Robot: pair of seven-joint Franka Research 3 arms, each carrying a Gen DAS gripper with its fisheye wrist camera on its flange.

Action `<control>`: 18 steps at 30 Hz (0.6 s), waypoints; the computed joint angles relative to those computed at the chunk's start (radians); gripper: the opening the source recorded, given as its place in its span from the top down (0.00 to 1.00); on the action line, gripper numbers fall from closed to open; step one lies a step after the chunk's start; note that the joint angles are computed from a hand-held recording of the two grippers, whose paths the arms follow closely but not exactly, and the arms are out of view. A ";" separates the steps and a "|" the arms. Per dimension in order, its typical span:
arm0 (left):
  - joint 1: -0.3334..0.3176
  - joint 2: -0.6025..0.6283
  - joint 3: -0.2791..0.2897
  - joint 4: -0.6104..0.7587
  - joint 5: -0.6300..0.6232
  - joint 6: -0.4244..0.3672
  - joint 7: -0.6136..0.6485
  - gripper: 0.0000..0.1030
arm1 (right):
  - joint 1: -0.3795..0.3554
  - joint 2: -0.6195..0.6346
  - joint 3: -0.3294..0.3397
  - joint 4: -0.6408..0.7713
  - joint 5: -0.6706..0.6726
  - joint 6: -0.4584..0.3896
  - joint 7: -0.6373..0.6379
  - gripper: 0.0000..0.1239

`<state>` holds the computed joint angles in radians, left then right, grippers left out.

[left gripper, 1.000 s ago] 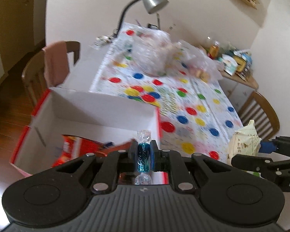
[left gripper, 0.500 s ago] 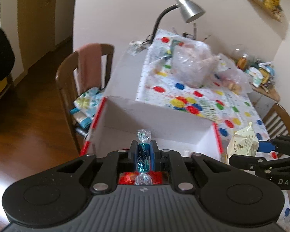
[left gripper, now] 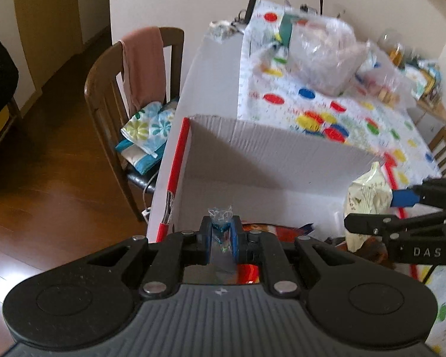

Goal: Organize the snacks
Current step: 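Carry the cream packet and blue candy over the white box with both tools, then open both tools to release the snacks into the box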

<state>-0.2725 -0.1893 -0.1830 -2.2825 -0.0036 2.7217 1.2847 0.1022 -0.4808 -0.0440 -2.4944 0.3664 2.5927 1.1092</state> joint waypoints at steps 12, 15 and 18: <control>-0.005 0.068 -0.012 0.042 -0.047 -0.066 0.090 0.88 | -0.011 0.115 0.020 0.055 -0.055 -0.021 0.047 0.56; -0.002 0.073 -0.023 0.043 -0.019 -0.081 0.085 0.88 | -0.013 0.126 0.025 0.064 -0.068 -0.028 0.056 0.55; -0.002 0.071 -0.026 0.035 -0.015 -0.083 0.082 0.88 | -0.014 0.134 0.025 0.072 -0.077 -0.037 0.065 0.54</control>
